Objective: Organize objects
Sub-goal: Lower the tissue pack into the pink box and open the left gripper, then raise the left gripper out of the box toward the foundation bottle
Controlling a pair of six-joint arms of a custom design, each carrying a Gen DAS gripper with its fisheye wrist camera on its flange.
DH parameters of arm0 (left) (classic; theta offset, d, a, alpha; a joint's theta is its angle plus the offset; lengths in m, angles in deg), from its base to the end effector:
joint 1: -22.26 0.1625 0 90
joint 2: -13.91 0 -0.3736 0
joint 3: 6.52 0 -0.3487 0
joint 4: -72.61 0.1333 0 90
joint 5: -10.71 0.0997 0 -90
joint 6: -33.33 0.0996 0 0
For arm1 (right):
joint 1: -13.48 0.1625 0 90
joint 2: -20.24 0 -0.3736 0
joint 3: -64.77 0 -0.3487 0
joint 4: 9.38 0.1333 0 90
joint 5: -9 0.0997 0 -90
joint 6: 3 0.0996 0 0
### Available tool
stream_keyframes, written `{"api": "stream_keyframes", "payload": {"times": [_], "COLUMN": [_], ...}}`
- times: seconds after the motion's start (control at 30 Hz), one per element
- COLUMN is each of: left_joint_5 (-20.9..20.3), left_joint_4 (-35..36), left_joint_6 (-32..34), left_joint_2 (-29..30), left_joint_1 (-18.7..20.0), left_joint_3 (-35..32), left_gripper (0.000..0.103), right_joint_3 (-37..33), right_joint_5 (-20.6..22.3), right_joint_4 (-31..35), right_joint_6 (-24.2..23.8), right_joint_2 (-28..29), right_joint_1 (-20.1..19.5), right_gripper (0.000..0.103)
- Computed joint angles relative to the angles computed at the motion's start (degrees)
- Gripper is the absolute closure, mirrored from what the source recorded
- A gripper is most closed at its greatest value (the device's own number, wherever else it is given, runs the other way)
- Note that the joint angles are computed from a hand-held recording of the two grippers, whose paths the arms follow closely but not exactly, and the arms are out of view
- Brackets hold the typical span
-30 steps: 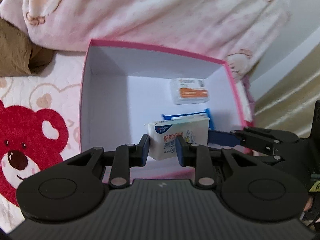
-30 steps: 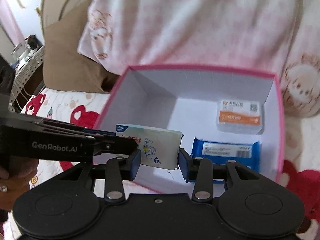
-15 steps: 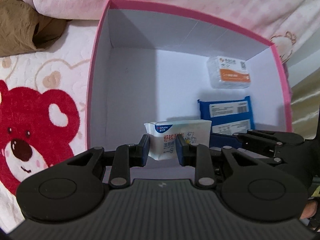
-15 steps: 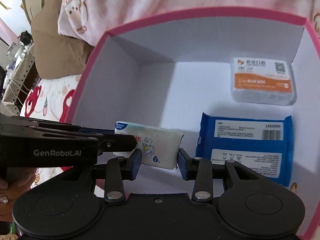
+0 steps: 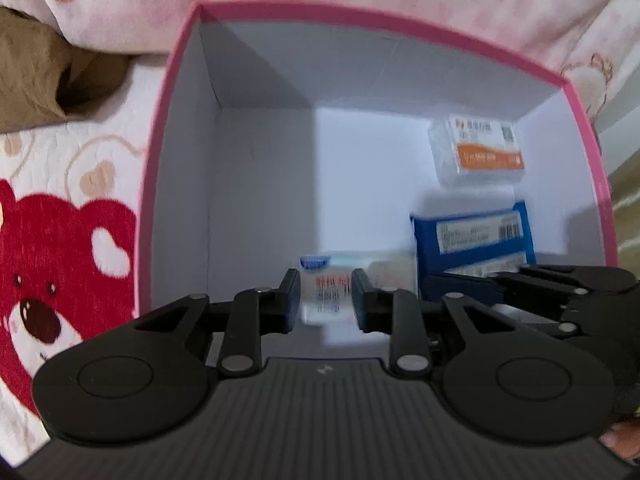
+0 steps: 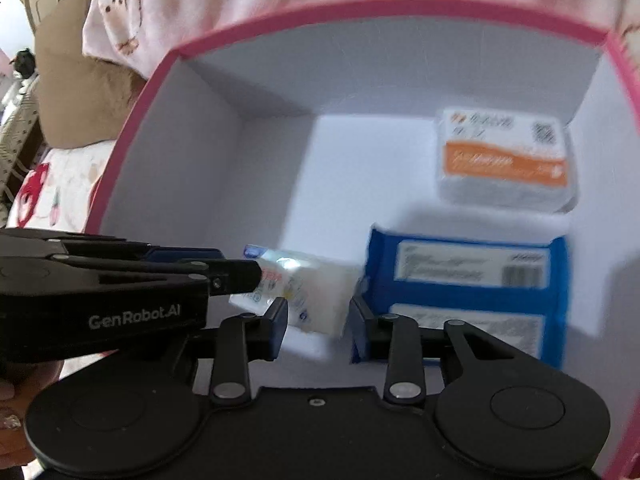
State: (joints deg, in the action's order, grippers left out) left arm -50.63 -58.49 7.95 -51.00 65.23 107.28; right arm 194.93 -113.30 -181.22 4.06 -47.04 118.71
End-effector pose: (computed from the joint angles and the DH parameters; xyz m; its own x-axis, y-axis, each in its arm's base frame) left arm -0.2239 -0.4560 0.1380 -0.8081 0.3307 -0.4874 0.4190 0.9043 -0.0812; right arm 0.1889 -0.3889 0.1495 -0.8852 0.0580 0.4616 -0.1407 0.9123 -0.3846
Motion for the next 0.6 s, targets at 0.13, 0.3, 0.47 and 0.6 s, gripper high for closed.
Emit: {"api": "stream_keyframes", "payload": {"times": [0.13,0.3,0.47,0.6], "left_joint_5": [-1.01,-1.79,-5.66,-5.6], "left_joint_4": [-3.89,-2.06,4.84,11.1], "left_joint_6": [1.7,4.16,3.76,3.78], "left_joint_2": [-2.13,-6.55,-11.64,-15.31], "left_joint_1": [-0.24,-2.62,-4.86,-8.41], "left_joint_3": [1.99,3.78,3.5,3.21], "left_gripper": [0.071,0.07,0.07,0.07], "right_joint_3": [0.95,3.44,5.04,4.97], "right_joint_5": [-0.93,-1.38,-2.06,-3.31], "right_joint_4": [-0.07,4.09,10.58,16.58], "right_joint_6": [-1.4,-0.84,0.06,2.05], "right_joint_2": [-2.7,-9.71,-16.75,-20.61], "right_joint_1": [1.4,4.74,9.54,14.58], "right_gripper": [0.062,0.061,0.06,0.06]}}
